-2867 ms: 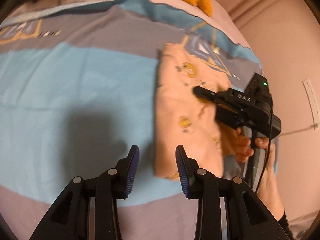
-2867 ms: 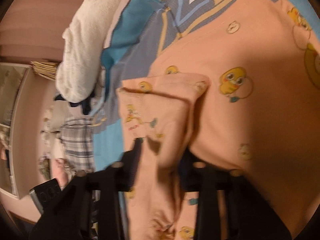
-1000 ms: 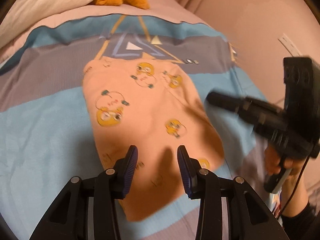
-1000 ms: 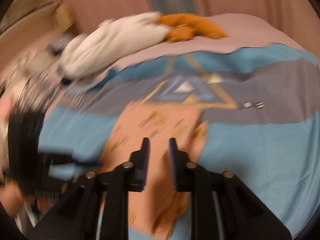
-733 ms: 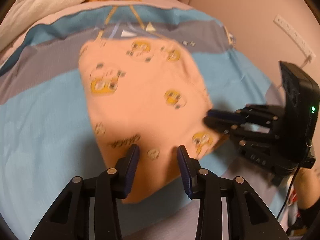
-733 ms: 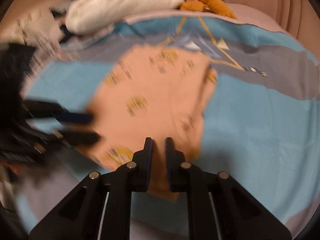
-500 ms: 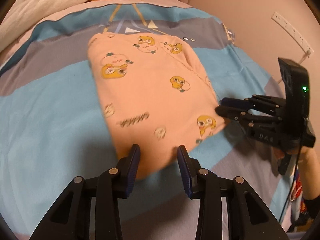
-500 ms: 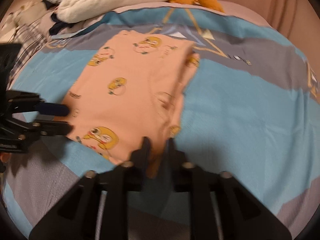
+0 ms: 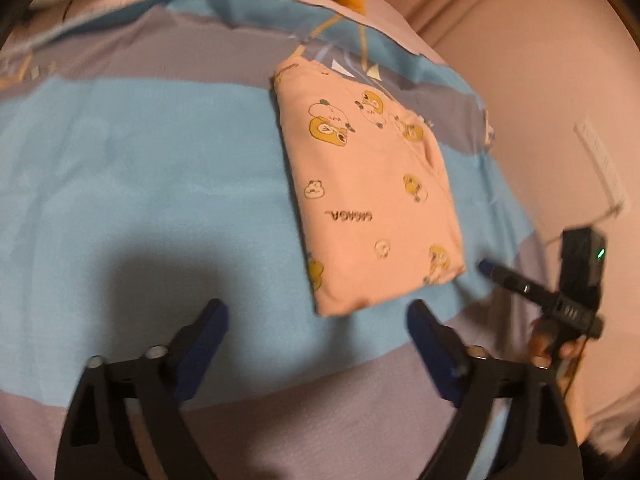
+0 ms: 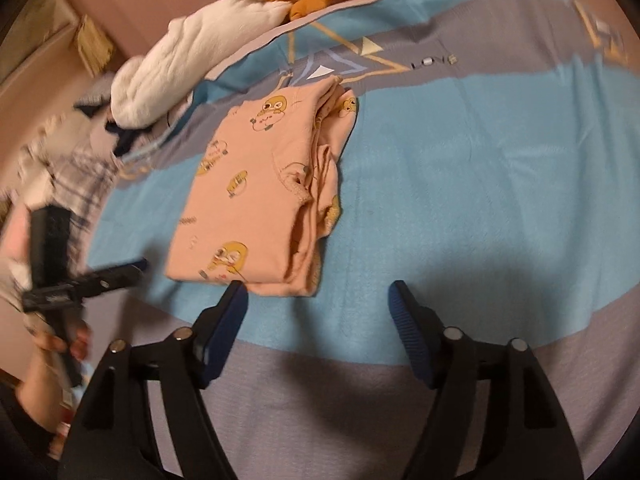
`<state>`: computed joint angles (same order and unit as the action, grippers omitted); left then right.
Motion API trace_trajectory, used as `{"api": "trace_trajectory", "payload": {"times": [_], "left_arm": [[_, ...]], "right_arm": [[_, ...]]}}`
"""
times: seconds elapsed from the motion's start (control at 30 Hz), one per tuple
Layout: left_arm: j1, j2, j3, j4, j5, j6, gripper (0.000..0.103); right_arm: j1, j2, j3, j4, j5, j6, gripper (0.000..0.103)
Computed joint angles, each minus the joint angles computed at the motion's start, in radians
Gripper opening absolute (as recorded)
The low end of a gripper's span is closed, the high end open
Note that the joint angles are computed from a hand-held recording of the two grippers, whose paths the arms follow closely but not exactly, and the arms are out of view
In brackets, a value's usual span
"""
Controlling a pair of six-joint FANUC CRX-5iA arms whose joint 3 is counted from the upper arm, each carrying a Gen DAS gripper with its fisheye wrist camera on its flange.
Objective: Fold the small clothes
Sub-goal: 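Press and square the folded garment edges with both tools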
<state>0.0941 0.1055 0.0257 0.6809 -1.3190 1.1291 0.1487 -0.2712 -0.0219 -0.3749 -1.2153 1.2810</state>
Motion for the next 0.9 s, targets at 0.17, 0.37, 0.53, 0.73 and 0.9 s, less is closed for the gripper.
{"api": "trace_trajectory", "payload": {"times": [0.17, 0.37, 0.53, 0.73, 0.9], "left_arm": [[-0.008, 0.086, 0.006, 0.152, -0.018, 0.061, 0.097], [-0.041, 0.174, 0.027, 0.297, -0.004, 0.106, 0.097], [-0.071, 0.224, 0.077, 0.312, 0.011, 0.108, 0.097], [-0.092, 0.25, 0.13, 0.272, 0.027, 0.107, 0.097], [-0.108, 0.287, 0.197, 0.232, 0.036, 0.141, 0.097]], "right_arm": [[-0.147, 0.09, 0.076, -0.262, -0.049, 0.015, 0.083], [-0.193, 0.221, 0.164, -0.373, -0.036, -0.034, 0.081], [-0.188, 0.293, 0.219, -0.391, -0.016, -0.044, 0.074], [-0.169, 0.337, 0.257, -0.378, 0.003, -0.032, 0.064], [-0.151, 0.379, 0.292, -0.349, 0.008, -0.003, 0.056]]}}
